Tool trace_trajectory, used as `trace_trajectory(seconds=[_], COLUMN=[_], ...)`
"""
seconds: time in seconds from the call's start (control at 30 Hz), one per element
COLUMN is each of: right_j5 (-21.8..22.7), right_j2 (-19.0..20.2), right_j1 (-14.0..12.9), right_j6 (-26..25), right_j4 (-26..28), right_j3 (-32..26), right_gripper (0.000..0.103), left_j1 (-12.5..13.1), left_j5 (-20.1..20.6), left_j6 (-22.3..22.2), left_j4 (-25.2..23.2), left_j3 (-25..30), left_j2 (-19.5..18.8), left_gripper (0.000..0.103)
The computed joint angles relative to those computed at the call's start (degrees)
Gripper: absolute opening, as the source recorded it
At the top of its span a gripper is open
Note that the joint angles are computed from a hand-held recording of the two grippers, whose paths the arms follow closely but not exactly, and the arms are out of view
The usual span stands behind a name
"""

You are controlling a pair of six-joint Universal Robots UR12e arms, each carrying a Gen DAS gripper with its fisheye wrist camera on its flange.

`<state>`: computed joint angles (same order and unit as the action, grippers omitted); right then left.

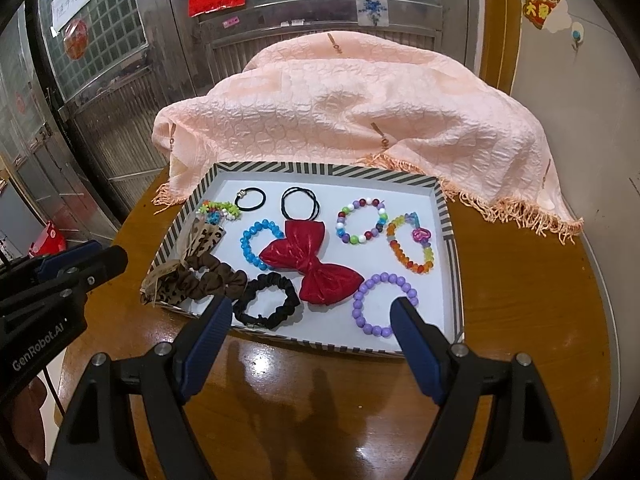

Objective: Organize jewelry

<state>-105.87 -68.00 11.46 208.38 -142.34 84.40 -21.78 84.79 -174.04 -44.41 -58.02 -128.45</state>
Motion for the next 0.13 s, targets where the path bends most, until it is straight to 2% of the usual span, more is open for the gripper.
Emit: trace_trajectory(seconds=[0.13], right_j5=[0.26], right_j2=[-0.22], right_j1=[-0.22], right_j6=[0.13], right_j4=[-0.06], right_j3=[0.49], right_gripper=[0.084], left_j1=[0.02], left_j5=[-0.79], left_j6=[0.68], left_j4=[0.73], left_j3=[-0.32], left_j2=[-0.05], left_gripper=[0.026])
